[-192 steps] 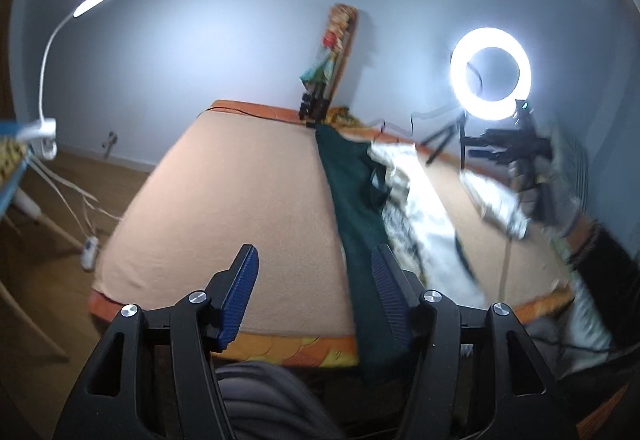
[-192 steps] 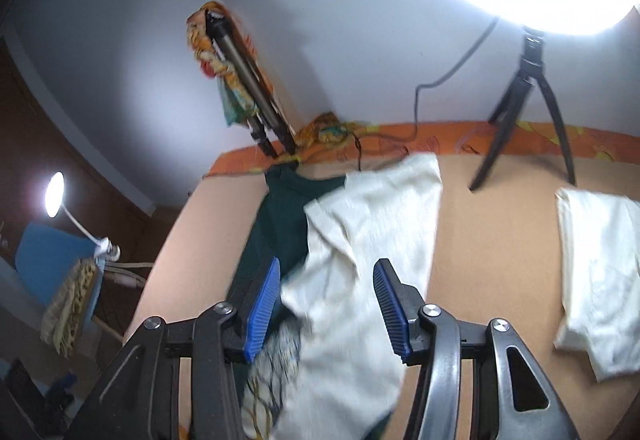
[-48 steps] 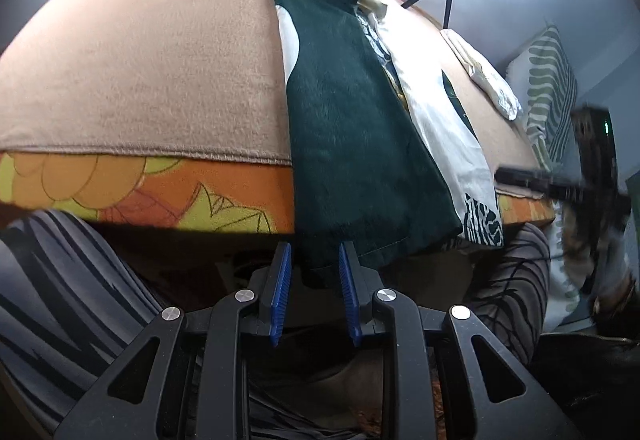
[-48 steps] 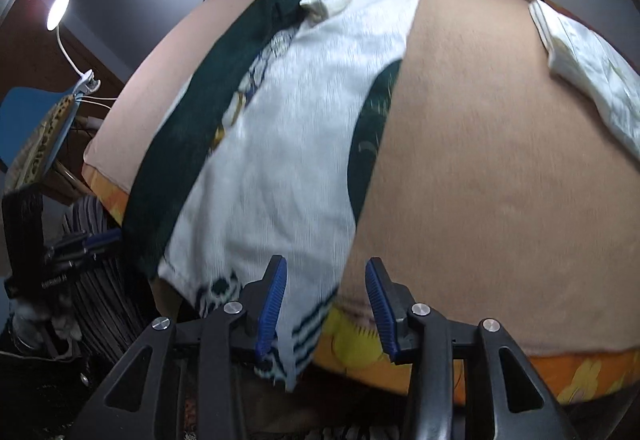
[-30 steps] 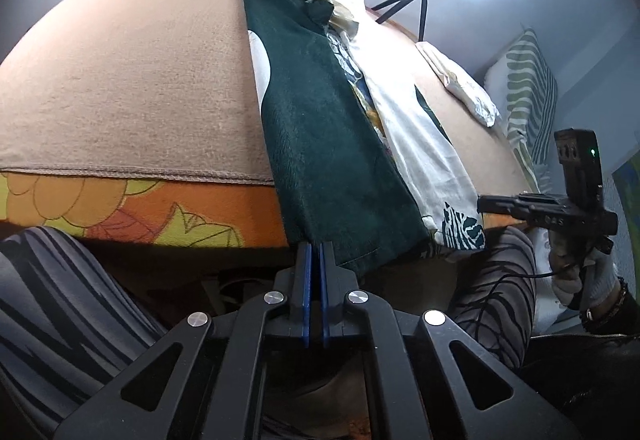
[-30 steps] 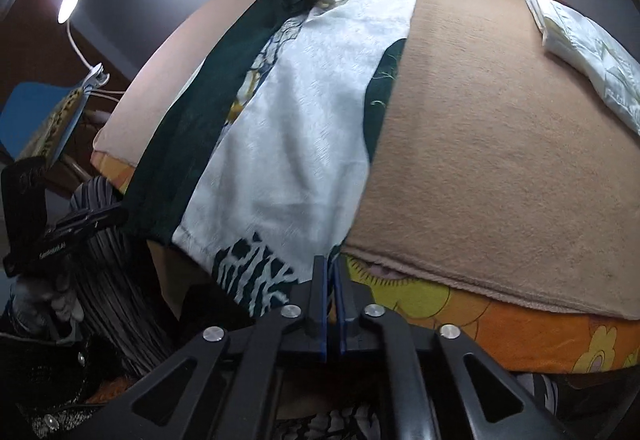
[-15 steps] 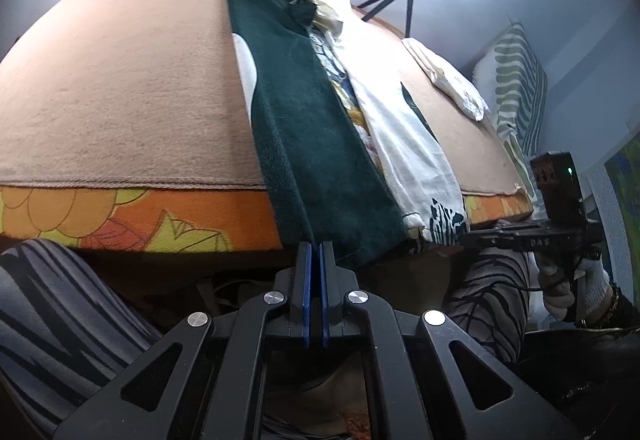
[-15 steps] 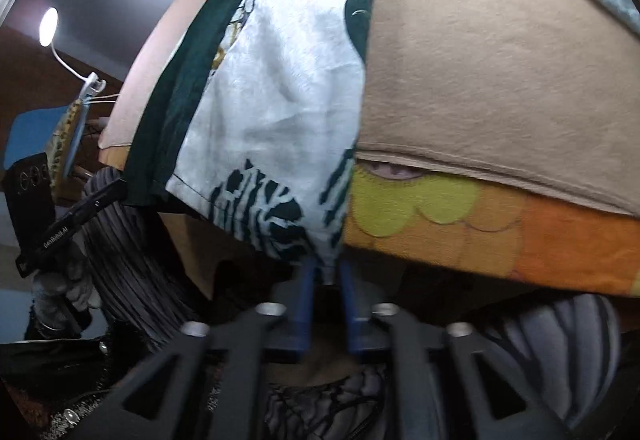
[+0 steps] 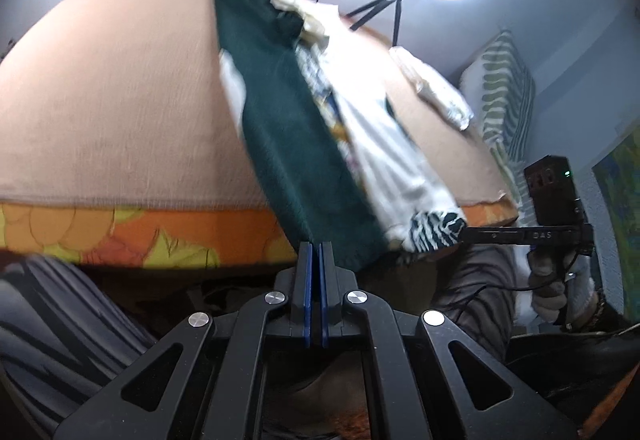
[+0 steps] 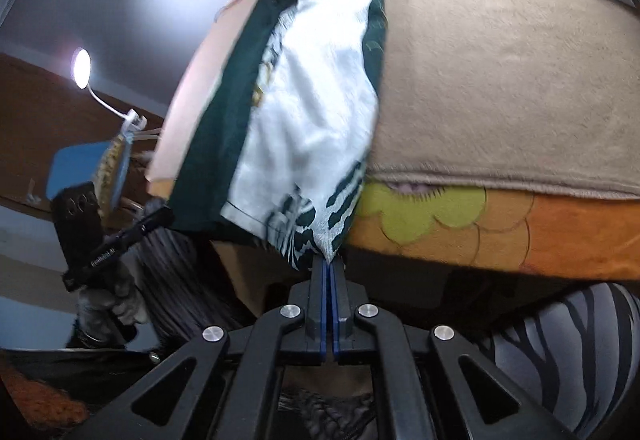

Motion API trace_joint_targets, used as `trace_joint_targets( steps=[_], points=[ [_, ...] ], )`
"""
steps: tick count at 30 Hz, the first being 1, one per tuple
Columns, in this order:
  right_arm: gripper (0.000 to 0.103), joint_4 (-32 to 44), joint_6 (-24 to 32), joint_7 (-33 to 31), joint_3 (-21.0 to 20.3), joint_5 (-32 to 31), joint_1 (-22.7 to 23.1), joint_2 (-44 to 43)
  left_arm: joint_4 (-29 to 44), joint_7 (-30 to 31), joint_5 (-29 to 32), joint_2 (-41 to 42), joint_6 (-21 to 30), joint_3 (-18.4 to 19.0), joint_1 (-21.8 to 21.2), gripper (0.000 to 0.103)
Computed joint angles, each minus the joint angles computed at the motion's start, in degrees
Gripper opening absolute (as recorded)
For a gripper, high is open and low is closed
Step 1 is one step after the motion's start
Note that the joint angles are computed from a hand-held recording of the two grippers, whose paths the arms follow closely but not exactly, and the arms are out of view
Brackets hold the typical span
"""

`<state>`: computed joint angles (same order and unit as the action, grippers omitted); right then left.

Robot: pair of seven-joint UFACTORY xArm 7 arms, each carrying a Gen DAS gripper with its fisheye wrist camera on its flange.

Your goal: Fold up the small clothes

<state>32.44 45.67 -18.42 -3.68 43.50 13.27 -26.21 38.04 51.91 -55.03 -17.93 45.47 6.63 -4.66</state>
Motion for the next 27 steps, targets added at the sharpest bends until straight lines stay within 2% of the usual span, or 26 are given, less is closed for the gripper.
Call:
trace_joint_targets(
  steps=[8, 15, 18, 23, 27],
  points=[
    [0.000, 7.75, -1.59, -3.08, -1.12, 4.81, -0.57, 6.31, 8.43, 1.89, -2.78, 5.29, -0.01, -0.69, 0.10, 0.001],
    [0.000, 19.05, -3.25, -4.75, 0.57, 6.77, -3.55, 17.21, 18.87, 2.92, -4.49, 14.39, -2.89, -3.06, 1.64, 0.001],
    [0.000, 25.06, -2.87, -4.20, 1.75, 7.75, -5.56, 23.48, 23.92, 1.37, -3.78, 19.60, -5.28, -4.77, 2.84, 0.001],
    [0.000, 33.27, -3.96, -0.35, 5.07, 3.59, -8.53, 31.92, 30.33, -2.11, -0.70, 26.73, -7.68, -7.89, 4.95, 0.001],
    [0.000, 36.71, -4.25, 2.92, 6.72, -0.89, -10.14, 35.75, 32.98, -4.06, 1.85, 30.03, -8.84, -9.92, 6.47, 0.001]
  ],
)
